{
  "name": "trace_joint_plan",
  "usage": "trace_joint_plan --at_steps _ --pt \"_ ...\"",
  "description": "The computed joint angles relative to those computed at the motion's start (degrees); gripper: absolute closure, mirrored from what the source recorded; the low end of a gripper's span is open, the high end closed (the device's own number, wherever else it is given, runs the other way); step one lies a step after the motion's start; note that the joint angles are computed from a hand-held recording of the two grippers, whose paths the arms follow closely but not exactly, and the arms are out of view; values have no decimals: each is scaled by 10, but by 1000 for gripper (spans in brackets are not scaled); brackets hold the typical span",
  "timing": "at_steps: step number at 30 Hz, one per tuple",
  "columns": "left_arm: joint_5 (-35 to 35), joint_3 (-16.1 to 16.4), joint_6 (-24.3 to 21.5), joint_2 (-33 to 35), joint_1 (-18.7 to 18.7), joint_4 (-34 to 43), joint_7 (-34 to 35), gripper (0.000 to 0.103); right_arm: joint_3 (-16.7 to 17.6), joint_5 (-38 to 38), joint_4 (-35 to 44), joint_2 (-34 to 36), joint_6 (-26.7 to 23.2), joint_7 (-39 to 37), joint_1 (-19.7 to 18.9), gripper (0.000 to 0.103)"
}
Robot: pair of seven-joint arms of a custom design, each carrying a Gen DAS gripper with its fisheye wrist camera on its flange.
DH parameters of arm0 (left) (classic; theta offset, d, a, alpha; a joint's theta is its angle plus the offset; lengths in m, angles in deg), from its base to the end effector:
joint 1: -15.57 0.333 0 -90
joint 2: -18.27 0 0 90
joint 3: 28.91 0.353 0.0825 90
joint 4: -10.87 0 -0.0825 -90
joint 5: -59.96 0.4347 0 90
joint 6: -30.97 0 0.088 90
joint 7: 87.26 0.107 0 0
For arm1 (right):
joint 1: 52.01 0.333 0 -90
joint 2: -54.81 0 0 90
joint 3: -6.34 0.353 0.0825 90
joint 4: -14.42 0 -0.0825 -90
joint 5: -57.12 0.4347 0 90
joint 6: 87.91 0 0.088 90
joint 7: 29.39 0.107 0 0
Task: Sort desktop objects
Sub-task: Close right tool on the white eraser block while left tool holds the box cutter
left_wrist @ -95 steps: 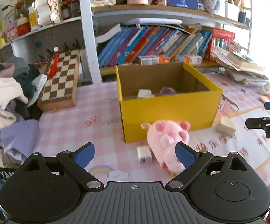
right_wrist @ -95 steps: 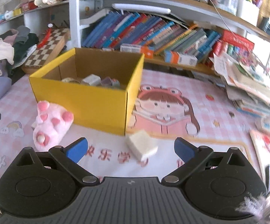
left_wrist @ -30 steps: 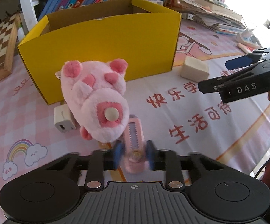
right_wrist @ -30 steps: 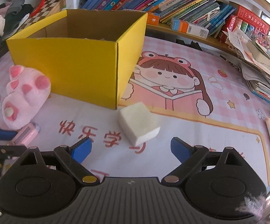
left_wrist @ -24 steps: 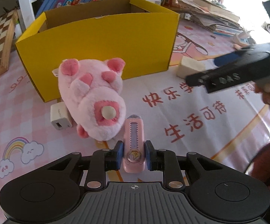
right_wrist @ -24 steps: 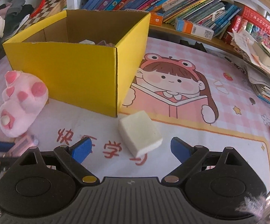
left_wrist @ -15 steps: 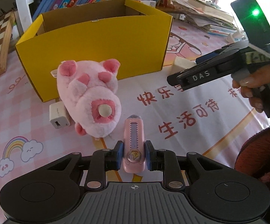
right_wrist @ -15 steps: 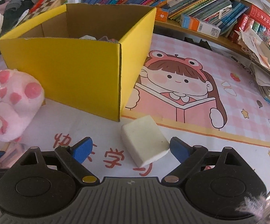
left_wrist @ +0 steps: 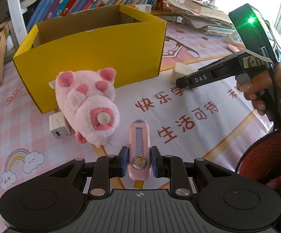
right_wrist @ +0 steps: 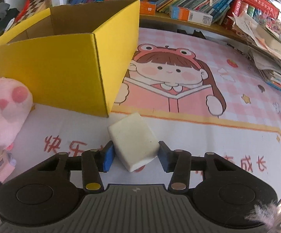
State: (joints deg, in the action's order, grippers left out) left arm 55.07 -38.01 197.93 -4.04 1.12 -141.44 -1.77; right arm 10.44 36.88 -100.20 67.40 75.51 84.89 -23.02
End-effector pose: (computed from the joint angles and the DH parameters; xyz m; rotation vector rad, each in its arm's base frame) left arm 0.4264 -0.1812 0.4400 -1.6398 2.1414 -0.7570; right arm 0.5658 0.3878 0.4260 -2.1655 1.3540 -0.4734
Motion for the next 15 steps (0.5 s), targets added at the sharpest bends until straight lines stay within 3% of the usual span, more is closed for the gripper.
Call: trace_joint_plan --at_steps 6,15 --pt "-13 17 12 -12 -19 -10 28 80 29 63 -33 -31 4 -48 -14 61" --pt "-42 40 31 -37 -50 -30 76 80 40 53 -75 -76 24 -69 -2 61"
